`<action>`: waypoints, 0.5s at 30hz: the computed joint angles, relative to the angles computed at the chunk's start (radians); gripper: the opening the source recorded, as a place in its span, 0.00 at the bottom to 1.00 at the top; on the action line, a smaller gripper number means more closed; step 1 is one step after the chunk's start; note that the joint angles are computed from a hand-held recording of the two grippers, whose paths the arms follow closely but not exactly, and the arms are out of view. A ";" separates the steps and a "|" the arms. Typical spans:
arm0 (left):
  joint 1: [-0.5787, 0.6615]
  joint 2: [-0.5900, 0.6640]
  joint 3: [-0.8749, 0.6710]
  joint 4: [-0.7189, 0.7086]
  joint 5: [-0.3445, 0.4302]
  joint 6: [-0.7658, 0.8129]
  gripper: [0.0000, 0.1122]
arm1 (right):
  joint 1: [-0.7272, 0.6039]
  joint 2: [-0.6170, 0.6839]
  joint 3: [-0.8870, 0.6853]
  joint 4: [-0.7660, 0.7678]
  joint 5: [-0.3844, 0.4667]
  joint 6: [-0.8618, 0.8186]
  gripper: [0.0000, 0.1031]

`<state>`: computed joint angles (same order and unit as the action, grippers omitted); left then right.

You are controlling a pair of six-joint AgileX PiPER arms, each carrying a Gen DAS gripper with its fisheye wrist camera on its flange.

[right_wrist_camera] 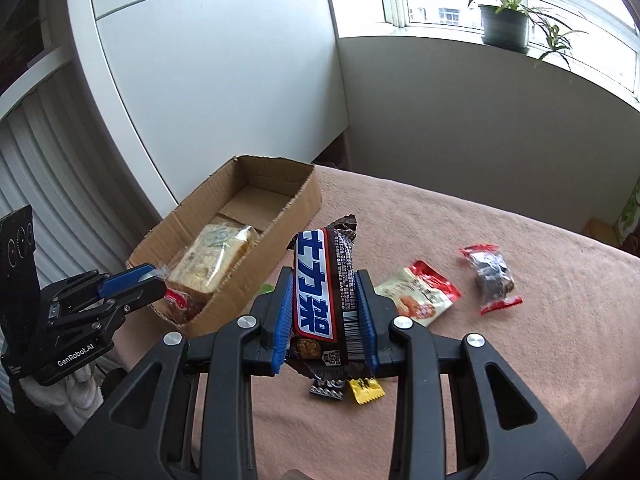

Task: Organize snacks
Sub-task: 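Carry the green candy and chocolate bar into the box and release both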

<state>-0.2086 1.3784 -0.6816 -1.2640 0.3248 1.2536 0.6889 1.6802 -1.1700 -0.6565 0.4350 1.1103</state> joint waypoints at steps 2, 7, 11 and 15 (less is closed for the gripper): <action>0.036 0.005 -0.008 -0.012 0.003 0.018 0.21 | -0.005 0.048 -0.067 0.063 -0.004 -0.073 0.30; 0.119 0.040 -0.048 -0.019 0.016 0.032 0.21 | -0.005 0.180 -0.252 0.183 0.032 -0.224 0.30; 0.141 0.079 -0.081 -0.029 0.000 0.039 0.21 | -0.006 0.276 -0.385 0.273 0.062 -0.325 0.30; 0.151 0.126 -0.108 -0.042 -0.015 0.043 0.21 | -0.011 0.362 -0.510 0.366 0.101 -0.415 0.30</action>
